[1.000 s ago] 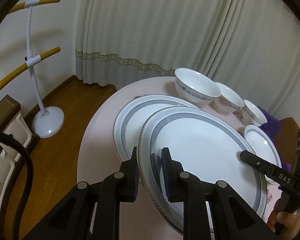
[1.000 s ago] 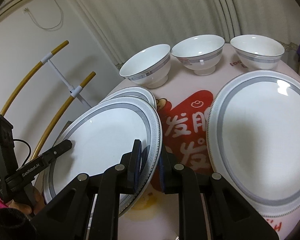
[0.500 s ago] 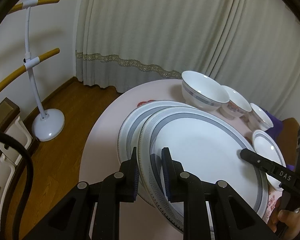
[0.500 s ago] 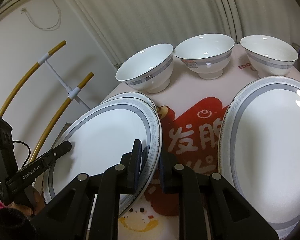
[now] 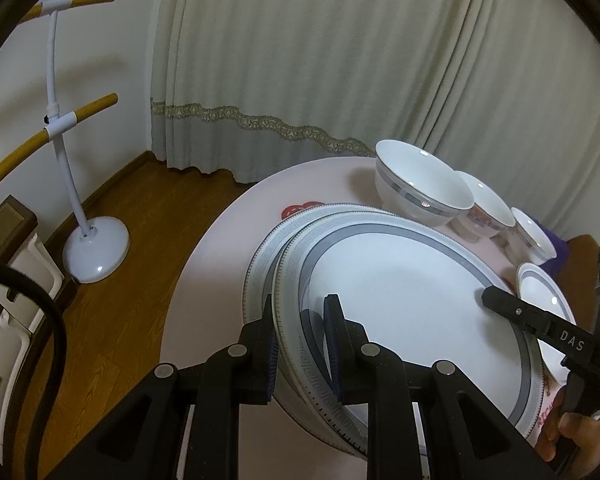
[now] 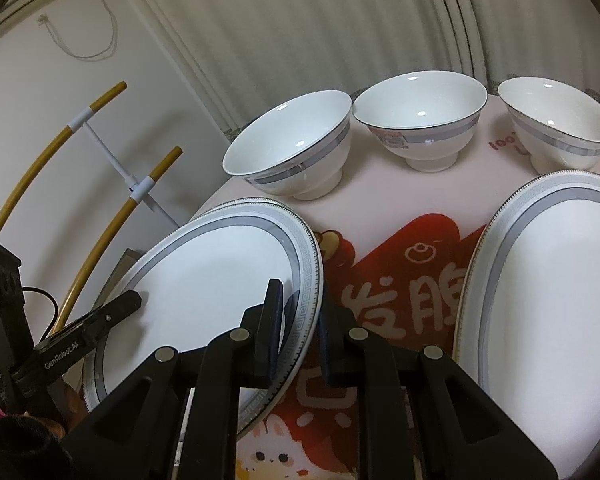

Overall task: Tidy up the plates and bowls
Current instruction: 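Lower the held plate onto the other large plate to stack them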

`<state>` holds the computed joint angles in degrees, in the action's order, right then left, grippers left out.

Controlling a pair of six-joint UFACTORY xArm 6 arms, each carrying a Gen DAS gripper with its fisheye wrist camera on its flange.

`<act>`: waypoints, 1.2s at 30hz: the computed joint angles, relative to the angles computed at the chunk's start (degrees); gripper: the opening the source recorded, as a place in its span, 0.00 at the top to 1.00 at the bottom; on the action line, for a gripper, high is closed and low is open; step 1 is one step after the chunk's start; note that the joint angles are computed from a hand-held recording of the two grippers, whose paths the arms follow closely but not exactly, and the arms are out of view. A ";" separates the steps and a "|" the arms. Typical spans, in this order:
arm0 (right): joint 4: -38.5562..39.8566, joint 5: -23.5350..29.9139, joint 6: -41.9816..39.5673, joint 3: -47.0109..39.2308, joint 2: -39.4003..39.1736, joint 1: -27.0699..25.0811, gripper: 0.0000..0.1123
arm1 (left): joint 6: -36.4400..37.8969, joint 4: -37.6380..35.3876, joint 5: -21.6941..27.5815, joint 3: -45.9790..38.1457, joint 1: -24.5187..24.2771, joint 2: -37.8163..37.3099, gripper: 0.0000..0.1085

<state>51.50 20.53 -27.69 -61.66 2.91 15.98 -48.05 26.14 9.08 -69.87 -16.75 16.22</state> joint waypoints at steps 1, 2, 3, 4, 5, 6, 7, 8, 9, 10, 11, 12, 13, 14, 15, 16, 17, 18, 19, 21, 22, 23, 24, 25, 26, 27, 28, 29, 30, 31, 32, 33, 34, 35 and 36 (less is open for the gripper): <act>-0.19 -0.29 0.10 0.01 0.08 0.10 0.86 | 0.43 -0.70 -0.14 -0.14 -0.02 0.29 0.84; -0.11 -0.37 0.00 -0.06 0.16 0.13 0.86 | 0.67 -1.02 -0.12 -0.24 -0.06 0.43 0.84; -0.15 -0.28 0.03 -0.16 0.30 0.06 0.86 | 0.51 -0.87 -0.08 -0.38 -0.04 0.61 0.84; -0.64 -0.12 0.65 -0.24 0.41 0.07 0.86 | 0.36 -0.74 0.05 -0.58 -0.07 0.84 0.84; -0.86 -0.12 0.89 -0.22 0.42 0.10 0.86 | 0.39 -0.75 0.12 -0.75 -0.11 1.06 0.84; -1.21 -0.19 1.31 -0.18 0.49 0.18 0.86 | -0.22 -0.09 -0.06 -0.90 -0.02 1.25 0.84; -0.57 -0.23 1.02 -0.06 0.38 0.27 0.86 | 0.04 -0.45 0.01 -1.31 -0.09 1.57 0.84; -0.64 -0.44 1.11 0.04 0.28 0.41 0.86 | -0.01 -0.40 -0.03 -1.39 -0.09 1.64 0.84; -1.04 -0.62 1.38 0.01 0.36 0.52 0.86 | -0.40 0.00 0.00 -1.56 -0.10 1.76 0.84; -1.17 -0.70 1.57 0.03 0.33 0.62 0.86 | -0.67 0.29 -0.02 -1.62 -0.07 1.81 0.84; -1.01 -0.69 1.51 -0.20 0.57 0.61 0.86 | -1.03 0.63 -0.07 -1.67 -0.04 1.88 0.84; -0.93 -0.72 1.47 -0.41 0.79 0.63 0.86 | -1.42 0.78 -0.22 -1.77 0.00 2.04 0.84; -1.04 -0.84 1.60 -0.47 0.85 0.71 0.86 | -2.06 1.38 -0.30 -1.68 -0.02 1.97 0.84; -0.99 -0.90 1.44 -0.53 0.97 0.69 0.86 | -2.55 1.97 -0.46 -1.64 0.03 1.99 0.84; -0.92 -1.03 1.31 -0.57 1.03 0.71 0.86 | -2.85 2.23 -0.70 -1.57 0.11 2.06 0.84; -0.34 -1.07 0.75 -0.62 1.19 0.63 0.86 | -2.84 2.16 -0.93 -1.49 0.14 2.09 0.84; -0.33 -1.22 0.72 -0.70 1.28 0.70 0.86 | -2.80 2.19 -1.10 -1.39 0.17 2.08 0.84; -0.22 -1.44 0.53 -0.78 1.47 0.77 0.85 | -2.92 2.33 -1.38 -0.92 0.27 1.77 0.84; 0.09 -1.66 0.17 -0.81 1.63 0.83 0.85 | -3.12 2.53 -1.59 -0.79 0.34 1.71 0.84; 0.64 -2.23 -0.53 -0.51 1.70 1.03 0.85 | -3.66 3.09 -1.65 -0.75 0.40 1.69 0.84; 0.97 -2.29 -0.78 -0.59 1.83 1.04 0.85 | -4.08 3.49 -1.50 -0.79 0.40 1.69 0.84; 1.06 -2.36 -0.80 -0.68 1.94 1.07 0.85 | -4.60 4.06 -1.21 -0.87 0.36 1.65 0.84; 1.42 -2.40 -1.21 -0.59 1.98 1.01 0.85 | -5.01 4.43 -0.91 -1.01 0.30 1.65 0.84; 1.34 -2.45 -1.12 -0.64 2.06 1.01 0.85 | -5.57 5.11 -0.36 -1.24 0.19 1.67 0.83; 1.15 -2.48 -1.00 -0.65 2.09 1.00 0.85 | -6.14 5.99 0.45 -1.71 0.02 1.78 0.83; 0.73 -2.62 -0.71 -0.53 2.01 1.06 0.84 | -7.60 7.99 1.69 -2.14 -0.24 1.73 0.82; 0.10 -2.69 -0.27 -0.56 2.05 1.09 0.84 | -8.14 9.17 2.71 -2.72 -0.49 1.83 0.82; -0.80 -2.78 0.48 -0.58 2.08 1.11 0.84 | -9.53 11.38 3.89 -3.24 -0.82 1.87 0.81; -1.85 -3.05 1.42 -0.56 2.10 1.19 0.83 | -10.49 12.70 4.61 -3.52 -1.08 1.90 0.80; -3.16 -3.44 2.46 -0.52 2.13 1.35 0.83 | -11.23 13.53 4.98 -3.72 -1.20 1.97 0.80; -4.16 -3.82 3.24 -0.42 2.11 1.47 0.83 | -11.95 14.07 5.28 -3.76 -1.31 1.93 0.80; -5.42 -4.30 4.35 -0.10 1.89 1.70 0.83 | -12.18 14.11 5.47 -3.83 -1.39 1.93 0.80; -6.19 -4.48 4.95 -0.07 1.90 1.76 0.83 | -12.06 13.85 5.73 -4.02 -1.50 1.99 0.80; -6.50 -4.52 5.26 -0.05 1.92 1.78 0.82 | -12.04 13.81 6.59 -4.38 -1.75 2.03 0.79; -6.86 -4.54 5.58 -0.05 1.94 1.78 0.82 | -11.90 13.89 7.43 -4.81 -2.00 2.14 0.78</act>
<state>44.64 15.99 -22.11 -61.71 4.85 17.77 -59.95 40.03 16.52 -74.68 -18.74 18.36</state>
